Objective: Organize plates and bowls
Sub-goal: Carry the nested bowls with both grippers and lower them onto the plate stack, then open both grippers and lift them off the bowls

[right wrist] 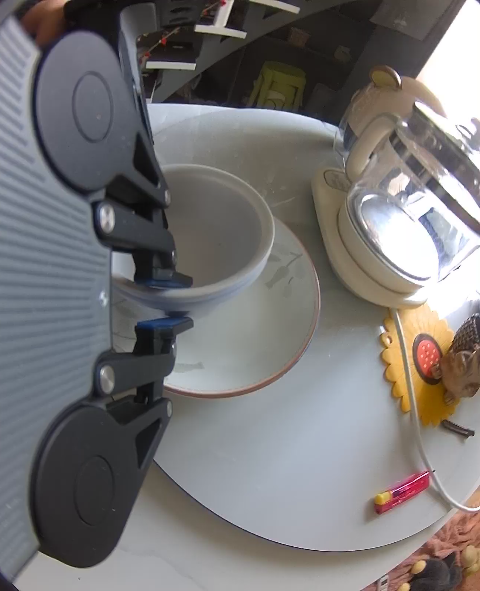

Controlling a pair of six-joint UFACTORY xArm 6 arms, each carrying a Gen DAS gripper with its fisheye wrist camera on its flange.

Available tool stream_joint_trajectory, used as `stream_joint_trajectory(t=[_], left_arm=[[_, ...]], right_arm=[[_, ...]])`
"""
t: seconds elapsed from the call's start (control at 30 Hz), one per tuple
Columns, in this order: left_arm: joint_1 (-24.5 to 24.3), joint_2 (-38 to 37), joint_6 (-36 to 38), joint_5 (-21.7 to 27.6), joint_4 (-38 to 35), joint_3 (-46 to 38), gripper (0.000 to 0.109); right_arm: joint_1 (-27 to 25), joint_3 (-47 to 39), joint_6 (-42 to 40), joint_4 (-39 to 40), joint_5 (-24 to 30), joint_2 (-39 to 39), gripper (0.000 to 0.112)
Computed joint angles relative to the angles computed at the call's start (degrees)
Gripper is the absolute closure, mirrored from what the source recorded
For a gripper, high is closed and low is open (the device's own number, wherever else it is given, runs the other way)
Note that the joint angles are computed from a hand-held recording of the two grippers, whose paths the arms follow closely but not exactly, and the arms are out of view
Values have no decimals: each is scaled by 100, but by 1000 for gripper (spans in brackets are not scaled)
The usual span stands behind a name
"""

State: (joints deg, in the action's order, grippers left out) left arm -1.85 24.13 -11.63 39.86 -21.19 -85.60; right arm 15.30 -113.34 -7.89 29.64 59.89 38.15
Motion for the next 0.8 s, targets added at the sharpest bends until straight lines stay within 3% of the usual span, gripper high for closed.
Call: stream_joint_trajectory(t=[0.33, 0.43, 0.8], left_arm=[[21, 0, -48, -91, -18, 4, 82], [19, -97, -173, -141, 132, 87, 76], [-42, -814, -303, -478, 419, 584, 76]], right_arm=[[37, -23, 204, -82, 15, 58, 91], [51, 188, 329, -111, -235, -61, 91], [38, 749, 58, -28, -763, -582, 91]])
